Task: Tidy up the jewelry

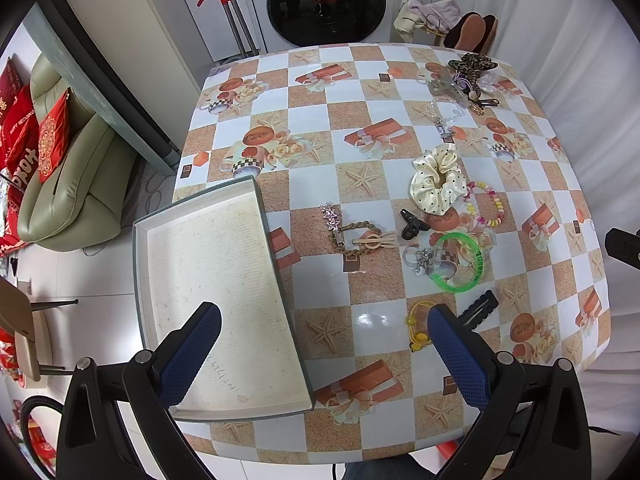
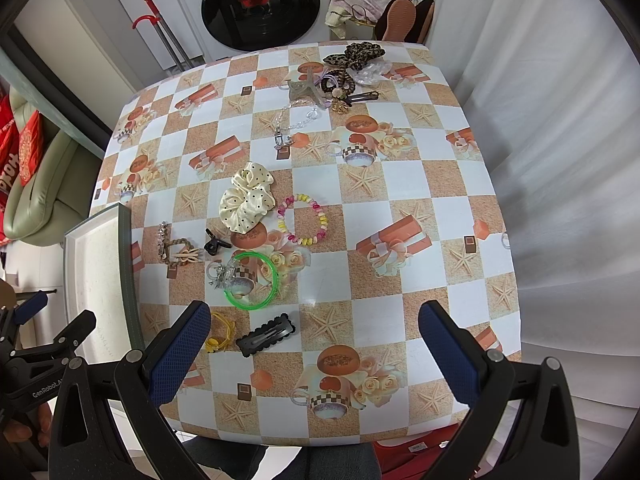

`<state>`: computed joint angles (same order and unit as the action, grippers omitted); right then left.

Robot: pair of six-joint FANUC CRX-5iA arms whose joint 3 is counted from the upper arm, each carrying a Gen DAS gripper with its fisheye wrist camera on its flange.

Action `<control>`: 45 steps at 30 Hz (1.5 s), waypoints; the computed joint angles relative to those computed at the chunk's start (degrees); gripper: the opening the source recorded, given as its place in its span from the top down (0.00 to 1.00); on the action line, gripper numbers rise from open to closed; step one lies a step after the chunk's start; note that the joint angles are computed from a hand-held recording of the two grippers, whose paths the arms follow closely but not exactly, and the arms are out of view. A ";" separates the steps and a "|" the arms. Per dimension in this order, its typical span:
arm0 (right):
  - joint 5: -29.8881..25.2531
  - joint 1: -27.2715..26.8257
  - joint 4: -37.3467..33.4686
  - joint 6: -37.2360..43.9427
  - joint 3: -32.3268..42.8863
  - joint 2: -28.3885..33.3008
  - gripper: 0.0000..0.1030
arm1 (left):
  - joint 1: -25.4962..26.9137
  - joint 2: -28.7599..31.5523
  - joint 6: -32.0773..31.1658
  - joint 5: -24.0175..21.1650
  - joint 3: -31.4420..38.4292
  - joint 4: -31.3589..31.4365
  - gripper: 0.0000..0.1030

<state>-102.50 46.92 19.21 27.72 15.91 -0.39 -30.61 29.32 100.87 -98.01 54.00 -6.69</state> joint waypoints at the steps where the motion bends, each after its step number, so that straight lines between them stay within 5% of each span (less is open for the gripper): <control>1: -0.01 0.02 -0.06 -0.07 -0.10 -0.08 0.00 | 0.00 0.02 0.00 -0.04 0.05 0.00 0.00; 16: 0.65 -1.37 -2.28 -0.36 -1.68 -0.50 0.00 | 2.21 -1.50 -0.65 1.82 -5.67 2.60 0.00; 27: 4.26 -8.60 -8.63 2.82 -3.90 1.74 0.00 | 4.28 8.37 0.89 2.01 2.51 7.77 0.00; 34: 7.74 -13.21 -9.30 6.46 -5.04 4.98 0.00 | 4.58 17.85 0.80 -0.56 13.31 9.50 0.07; 38: 9.55 -15.39 -8.60 8.86 -5.75 7.29 0.00 | 4.90 23.16 1.80 -3.38 19.35 9.69 0.19; 45: 13.04 -18.19 -7.98 10.71 -6.99 10.06 0.08 | 6.21 25.65 3.13 -3.45 19.11 10.64 0.29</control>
